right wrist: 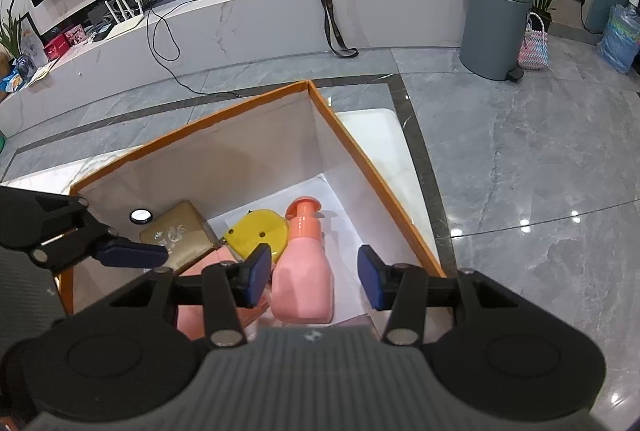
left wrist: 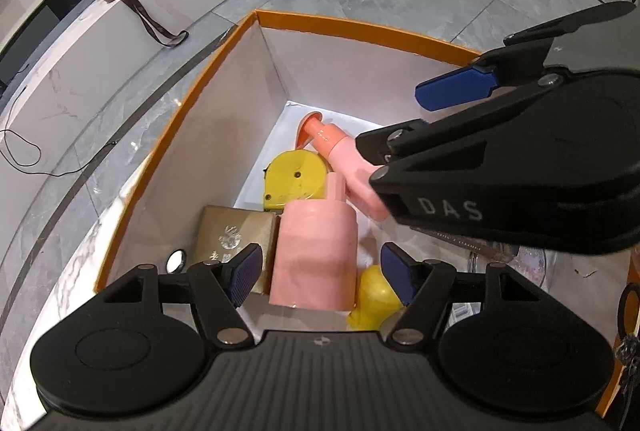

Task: Organize rigid objects
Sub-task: 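Withdraw both tools from the box toward the gold compact and silver tin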

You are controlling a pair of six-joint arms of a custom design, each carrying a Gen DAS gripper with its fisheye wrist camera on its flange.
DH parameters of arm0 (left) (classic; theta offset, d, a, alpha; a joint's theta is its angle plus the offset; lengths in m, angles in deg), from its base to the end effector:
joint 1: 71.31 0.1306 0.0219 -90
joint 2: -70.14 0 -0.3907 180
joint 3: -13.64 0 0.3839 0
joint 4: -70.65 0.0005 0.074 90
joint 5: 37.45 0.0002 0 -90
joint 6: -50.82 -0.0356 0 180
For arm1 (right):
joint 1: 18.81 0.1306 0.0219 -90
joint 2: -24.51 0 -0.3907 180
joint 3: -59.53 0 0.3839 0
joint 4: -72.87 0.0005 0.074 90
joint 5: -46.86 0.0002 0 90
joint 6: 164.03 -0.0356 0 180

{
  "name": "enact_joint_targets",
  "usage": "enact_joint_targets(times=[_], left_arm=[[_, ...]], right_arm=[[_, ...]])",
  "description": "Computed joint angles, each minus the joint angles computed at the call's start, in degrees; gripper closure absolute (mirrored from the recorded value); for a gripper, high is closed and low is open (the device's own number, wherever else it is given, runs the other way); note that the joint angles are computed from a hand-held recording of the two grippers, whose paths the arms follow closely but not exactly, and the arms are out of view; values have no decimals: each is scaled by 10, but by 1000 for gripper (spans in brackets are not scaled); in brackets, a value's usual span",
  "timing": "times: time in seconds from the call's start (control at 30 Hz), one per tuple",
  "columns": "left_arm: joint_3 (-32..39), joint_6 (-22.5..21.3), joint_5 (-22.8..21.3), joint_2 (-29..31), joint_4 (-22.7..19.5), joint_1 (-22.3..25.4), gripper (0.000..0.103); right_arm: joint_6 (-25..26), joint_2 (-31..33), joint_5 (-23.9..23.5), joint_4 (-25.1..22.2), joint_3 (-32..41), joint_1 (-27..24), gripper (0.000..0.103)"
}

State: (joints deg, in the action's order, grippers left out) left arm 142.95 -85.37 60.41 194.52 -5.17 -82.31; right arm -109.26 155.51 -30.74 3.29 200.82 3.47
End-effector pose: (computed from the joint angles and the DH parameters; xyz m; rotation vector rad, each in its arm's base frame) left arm 0.6474 -0.1313 0.3827 1.3601 2.4278 -0.0406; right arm 0.6613 0.2621 0.4004 0.3659 2.5442 0.0947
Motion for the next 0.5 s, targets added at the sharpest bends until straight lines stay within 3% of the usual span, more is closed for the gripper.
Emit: enact_joint_targets(times=[0.5], left_arm=[[-15,-1,7,-37,21,21,23]], right_arm=[[4,-4,16,2,21,20,55]])
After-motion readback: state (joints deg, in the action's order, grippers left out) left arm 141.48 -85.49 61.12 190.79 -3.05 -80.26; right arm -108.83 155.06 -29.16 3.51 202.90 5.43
